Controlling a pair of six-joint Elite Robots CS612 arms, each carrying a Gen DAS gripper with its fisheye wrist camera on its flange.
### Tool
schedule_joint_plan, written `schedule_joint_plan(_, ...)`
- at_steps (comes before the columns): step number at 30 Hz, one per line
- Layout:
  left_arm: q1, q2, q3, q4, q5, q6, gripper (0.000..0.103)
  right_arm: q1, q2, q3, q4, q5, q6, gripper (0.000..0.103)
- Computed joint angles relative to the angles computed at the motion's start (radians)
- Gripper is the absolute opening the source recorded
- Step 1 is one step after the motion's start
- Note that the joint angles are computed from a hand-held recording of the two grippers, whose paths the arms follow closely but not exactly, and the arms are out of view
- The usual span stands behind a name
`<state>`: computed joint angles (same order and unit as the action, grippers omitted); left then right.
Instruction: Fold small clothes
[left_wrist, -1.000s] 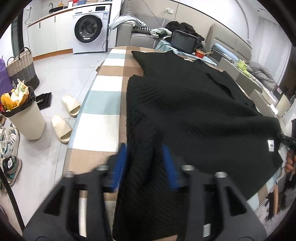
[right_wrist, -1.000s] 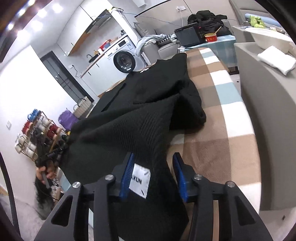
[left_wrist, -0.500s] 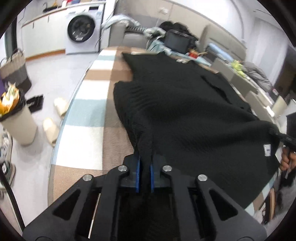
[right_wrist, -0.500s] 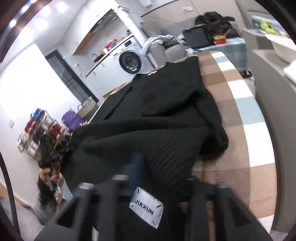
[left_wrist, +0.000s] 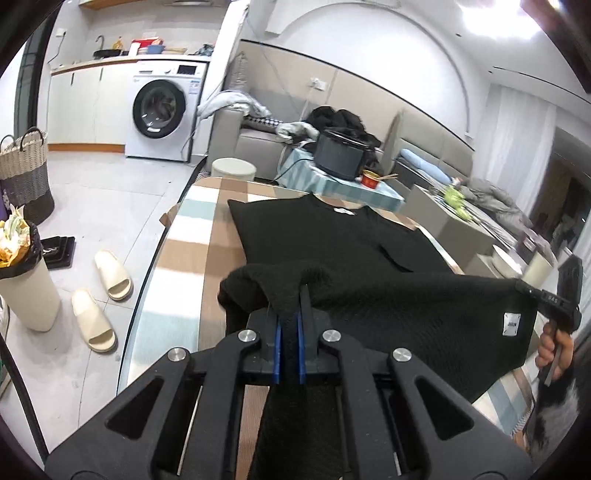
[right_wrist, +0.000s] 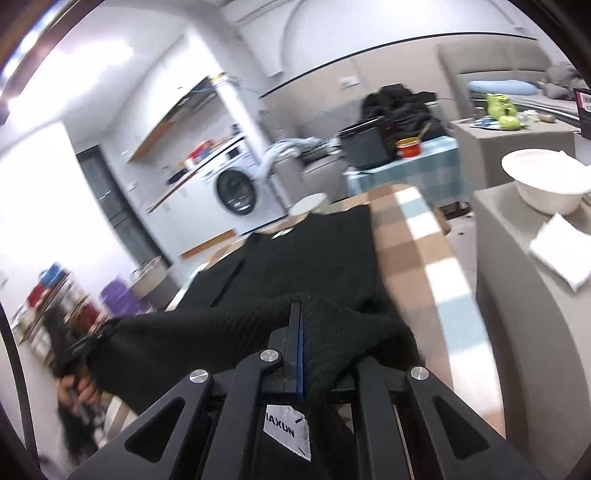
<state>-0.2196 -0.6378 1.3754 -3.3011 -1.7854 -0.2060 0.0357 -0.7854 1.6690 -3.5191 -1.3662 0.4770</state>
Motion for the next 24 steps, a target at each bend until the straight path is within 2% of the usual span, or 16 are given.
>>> schedule_joint_plan(2, -0.003, 0.034, -0.079, 0.101, 0.023, -0.007, 0.004, 0.001, 0.022, -0.059, 0.085, -0.021, 0.018, 0.005)
schedule_joint_plan(4, -0.006, 0.060, -0.134, 0.187, 0.055, -0.021, 0.013, 0.001, 0.045, -0.121, 0.199, -0.028, -0.009, 0.007)
schedule_joint_plan(6, -0.009, 0.076, -0.174, 0.298, 0.077, -0.017, 0.033, 0.001, 0.055, -0.163, 0.334, -0.044, -0.062, 0.010)
schedule_joint_plan(8, -0.013, 0.082, -0.178, 0.341, 0.108, -0.012, 0.045, -0.004, 0.050, -0.165, 0.419, -0.033, -0.083, 0.013)
schedule_joint_plan(9, -0.013, 0.082, -0.174, 0.347, 0.119, -0.014, 0.051, -0.006, 0.043, -0.151, 0.429, -0.032, -0.093, 0.017)
schedule_joint_plan(11, -0.012, 0.083, -0.167, 0.353, 0.129, -0.014, 0.059, -0.005, 0.025, -0.113, 0.427, -0.079, -0.110, 0.040)
schedule_joint_plan(12, -0.011, 0.085, -0.168, 0.357, 0.134, -0.013, 0.063, -0.007, 0.018, -0.092, 0.409, -0.095, -0.109, 0.045)
schedule_joint_plan(13, -0.010, 0.088, -0.172, 0.365, 0.137, -0.008, 0.065, -0.009, 0.013, -0.076, 0.394, -0.110, -0.104, 0.052)
schedule_joint_plan(14, -0.010, 0.093, -0.182, 0.378, 0.139, 0.000, 0.065, -0.012, 0.010, -0.068, 0.390, -0.117, -0.098, 0.055)
schedule_joint_plan(18, -0.014, 0.127, -0.253, 0.456, 0.122, 0.051, 0.066, -0.033, 0.038, -0.107, 0.427, -0.031, -0.098, 0.055)
schedule_joint_plan(20, -0.014, 0.147, -0.297, 0.517, 0.104, 0.049, 0.066, -0.032, 0.051, -0.129, 0.440, -0.003, -0.110, 0.055)
schedule_joint_plan(22, -0.016, 0.161, -0.320, 0.527, 0.089, 0.041, 0.066, -0.033, 0.073, -0.167, 0.471, 0.004, -0.104, 0.051)
schedule_joint_plan(23, -0.017, 0.164, -0.326, 0.533, 0.074, 0.054, 0.058, -0.031, 0.080, -0.178, 0.468, 0.002, -0.104, 0.046)
schedule_joint_plan(24, -0.018, 0.166, -0.332, 0.543, 0.059, 0.069, 0.045, -0.031, 0.085, -0.191, 0.482, 0.013, -0.109, 0.042)
